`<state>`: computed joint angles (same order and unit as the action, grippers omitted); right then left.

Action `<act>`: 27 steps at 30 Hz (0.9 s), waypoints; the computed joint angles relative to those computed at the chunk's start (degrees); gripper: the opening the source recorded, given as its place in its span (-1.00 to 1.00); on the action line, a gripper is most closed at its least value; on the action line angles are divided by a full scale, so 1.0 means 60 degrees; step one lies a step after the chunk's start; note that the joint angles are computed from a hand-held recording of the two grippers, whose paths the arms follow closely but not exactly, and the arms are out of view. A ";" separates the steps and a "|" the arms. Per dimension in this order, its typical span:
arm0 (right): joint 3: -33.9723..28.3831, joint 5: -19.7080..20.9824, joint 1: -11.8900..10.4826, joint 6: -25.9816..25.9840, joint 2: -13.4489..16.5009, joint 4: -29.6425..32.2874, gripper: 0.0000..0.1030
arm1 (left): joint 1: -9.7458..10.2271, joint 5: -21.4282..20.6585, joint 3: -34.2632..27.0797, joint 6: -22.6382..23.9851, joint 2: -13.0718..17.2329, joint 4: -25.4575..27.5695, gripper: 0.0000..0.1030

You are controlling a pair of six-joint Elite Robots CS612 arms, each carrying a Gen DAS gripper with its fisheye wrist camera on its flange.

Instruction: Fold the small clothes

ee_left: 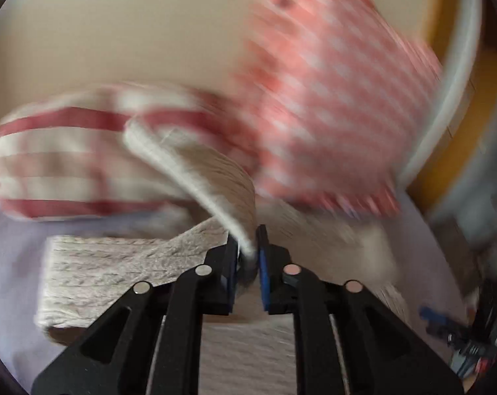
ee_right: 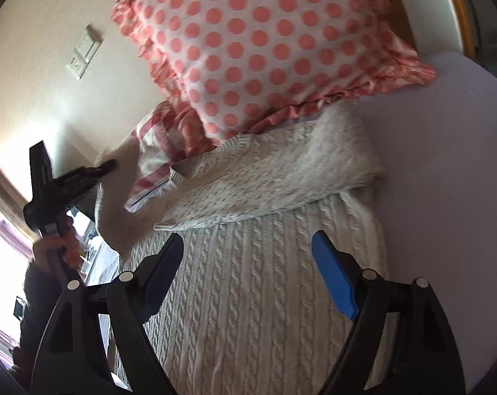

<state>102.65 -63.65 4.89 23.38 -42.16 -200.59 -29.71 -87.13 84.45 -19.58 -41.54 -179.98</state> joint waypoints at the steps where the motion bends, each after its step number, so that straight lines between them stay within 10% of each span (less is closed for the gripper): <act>1: 0.0015 -0.0026 -0.0036 0.0068 0.0015 0.0033 0.59 | -0.0230 -0.0188 -0.0291 0.0517 0.0201 0.0523 -0.53; 6: 0.0144 -0.0098 -0.0176 0.0056 -0.0057 0.0252 0.59 | -0.0975 -0.0234 -0.0330 0.2331 0.0542 0.1256 -0.36; 13: -0.0615 0.0594 -0.0186 -0.0017 0.0181 0.0743 0.43 | -0.0541 -0.0527 0.1717 0.1318 -0.0494 -0.1271 0.39; 24: -0.3466 -0.0837 0.0197 0.0497 0.1388 0.4067 0.16 | -0.0154 0.0095 0.4224 -0.0290 -0.1464 -0.2553 0.53; 26: -0.3585 -0.1086 0.0263 0.0489 0.1489 0.4126 -0.18 | -0.0073 -0.0023 0.4309 -0.0426 -0.1467 -0.2583 0.54; 27: -0.3594 -0.1290 0.0310 0.0403 0.1503 0.4070 -0.69 | -0.0040 -0.0070 0.4295 -0.0488 -0.1440 -0.2581 0.54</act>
